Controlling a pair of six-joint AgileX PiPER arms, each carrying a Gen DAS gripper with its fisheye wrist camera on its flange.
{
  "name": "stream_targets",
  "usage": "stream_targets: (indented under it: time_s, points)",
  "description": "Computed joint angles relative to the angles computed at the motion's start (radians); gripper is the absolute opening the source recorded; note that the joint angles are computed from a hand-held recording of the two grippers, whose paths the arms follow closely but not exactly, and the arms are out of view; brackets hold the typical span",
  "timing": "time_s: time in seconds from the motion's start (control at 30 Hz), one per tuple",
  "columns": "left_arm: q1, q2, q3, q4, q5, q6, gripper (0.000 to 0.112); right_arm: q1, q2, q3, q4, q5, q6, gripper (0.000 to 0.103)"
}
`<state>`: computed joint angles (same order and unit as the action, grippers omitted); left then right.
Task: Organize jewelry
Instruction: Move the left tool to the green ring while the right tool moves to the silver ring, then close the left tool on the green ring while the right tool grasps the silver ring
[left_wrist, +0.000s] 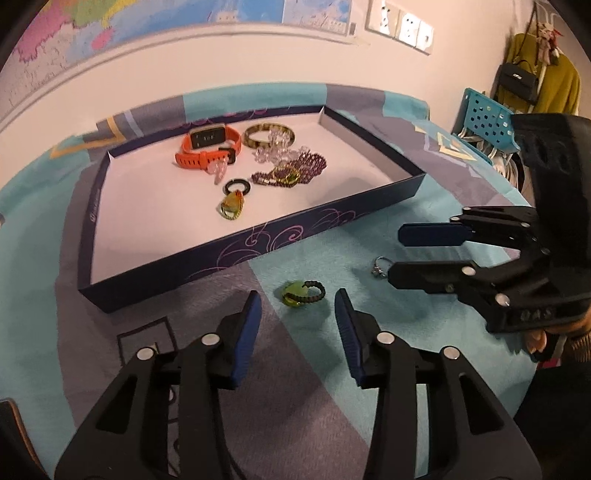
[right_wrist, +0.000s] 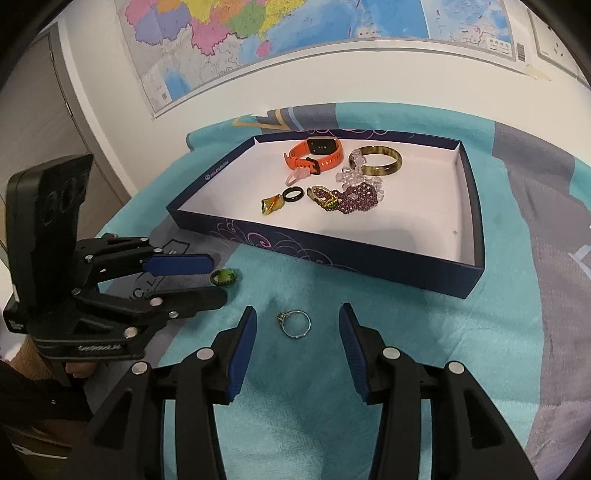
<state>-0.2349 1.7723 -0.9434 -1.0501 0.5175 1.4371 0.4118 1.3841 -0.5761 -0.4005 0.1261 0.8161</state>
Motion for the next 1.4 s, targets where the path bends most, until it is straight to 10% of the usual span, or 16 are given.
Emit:
stream_targets:
  time_s: [0.57,0.9,1.4]
  points:
    - [-0.007,0.002,0.002,-0.021,-0.018,-0.015,0.022,0.082,0.054,-0.055,-0.258,0.096,0.242,0.047]
    - [0.009,-0.001,0.008,-0.041,-0.004,-0.009,0.022,0.151,0.088,-0.099,-0.424,0.229,0.398,0.021]
    - [0.037,-0.023,0.027,-0.08,0.017,0.021,0.022,0.101,0.04,-0.042,-0.409,0.107,0.406,0.017]
